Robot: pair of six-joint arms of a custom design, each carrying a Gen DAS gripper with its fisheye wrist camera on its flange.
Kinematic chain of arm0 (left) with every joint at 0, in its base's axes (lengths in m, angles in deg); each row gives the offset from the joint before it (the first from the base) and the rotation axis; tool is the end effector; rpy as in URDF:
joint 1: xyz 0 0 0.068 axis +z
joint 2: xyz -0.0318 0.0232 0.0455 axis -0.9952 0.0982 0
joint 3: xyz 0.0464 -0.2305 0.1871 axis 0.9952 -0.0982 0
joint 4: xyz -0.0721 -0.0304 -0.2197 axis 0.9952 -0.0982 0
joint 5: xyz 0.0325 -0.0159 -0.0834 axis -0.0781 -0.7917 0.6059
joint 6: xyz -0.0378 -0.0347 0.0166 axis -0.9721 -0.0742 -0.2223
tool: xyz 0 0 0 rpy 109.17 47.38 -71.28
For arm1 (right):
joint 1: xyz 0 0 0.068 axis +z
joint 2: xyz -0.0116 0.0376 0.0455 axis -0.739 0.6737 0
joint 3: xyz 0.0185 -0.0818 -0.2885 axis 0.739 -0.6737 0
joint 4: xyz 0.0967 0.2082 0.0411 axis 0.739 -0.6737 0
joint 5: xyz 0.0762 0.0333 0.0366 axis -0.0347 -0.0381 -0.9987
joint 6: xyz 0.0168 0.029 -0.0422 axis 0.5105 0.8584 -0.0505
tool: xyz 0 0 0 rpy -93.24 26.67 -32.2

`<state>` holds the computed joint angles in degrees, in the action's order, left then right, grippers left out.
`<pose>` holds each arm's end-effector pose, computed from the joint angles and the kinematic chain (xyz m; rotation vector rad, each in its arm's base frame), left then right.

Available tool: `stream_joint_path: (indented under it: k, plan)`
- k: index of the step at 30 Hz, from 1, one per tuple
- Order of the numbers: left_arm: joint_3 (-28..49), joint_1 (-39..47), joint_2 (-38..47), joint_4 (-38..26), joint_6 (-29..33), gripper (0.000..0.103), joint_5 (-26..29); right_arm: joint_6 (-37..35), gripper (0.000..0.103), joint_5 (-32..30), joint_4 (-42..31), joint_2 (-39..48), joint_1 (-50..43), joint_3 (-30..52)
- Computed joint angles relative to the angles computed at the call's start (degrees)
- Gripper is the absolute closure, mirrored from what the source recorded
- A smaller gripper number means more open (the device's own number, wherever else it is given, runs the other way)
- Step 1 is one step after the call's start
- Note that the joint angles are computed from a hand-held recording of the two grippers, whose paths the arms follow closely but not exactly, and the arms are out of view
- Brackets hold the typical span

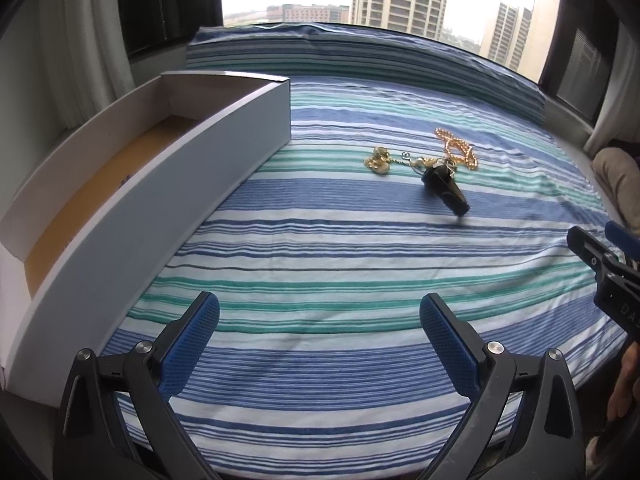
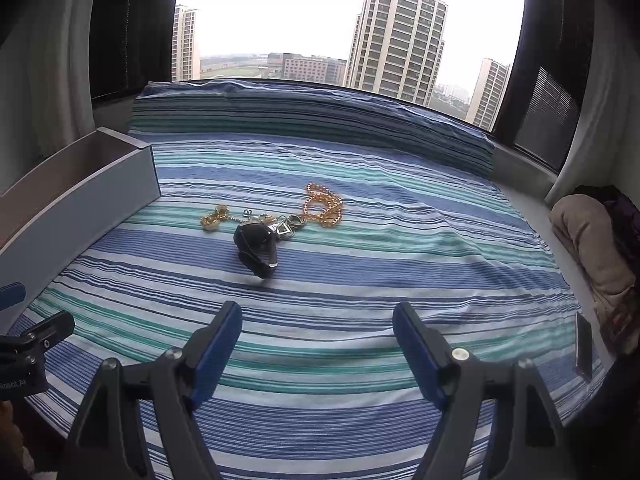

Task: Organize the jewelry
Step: 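Move both tools back over the bed toward the black watch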

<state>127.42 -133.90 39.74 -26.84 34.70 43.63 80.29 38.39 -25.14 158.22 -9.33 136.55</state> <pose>0.1606 -0.1608 0.2588 -0.2084 2.4775 0.0167 0.2018 0.1390 0.2758 -0.2416 2.3101 -0.0999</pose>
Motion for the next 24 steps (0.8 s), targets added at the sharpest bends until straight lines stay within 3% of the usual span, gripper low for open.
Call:
stream_joint_path:
  k: [9, 15, 22, 24]
  plan:
    - [-1.1, 2.0, 0.7, 2.9, 1.8, 0.003, 4.0, -0.4, 0.024, -7.8, 2.6, 0.2, -3.1, -3.0]
    - [0.3, 7.9, 3.2, 13.3, 8.1, 0.003, 13.4, -0.5, 0.024, -9.9, 3.8, 0.2, -5.2, -4.8]
    - [12.5, 12.9, 20.9, 24.3, 13.4, 0.004, 26.1, -1.4, 0.024, -13.2, 4.9, -1.7, -9.1, -8.0]
    - [17.7, 13.2, 27.1, 25.3, 14.2, 0.010, 27.1, -1.7, 0.024, -14.4, 4.9, -2.1, -10.2, -8.9]
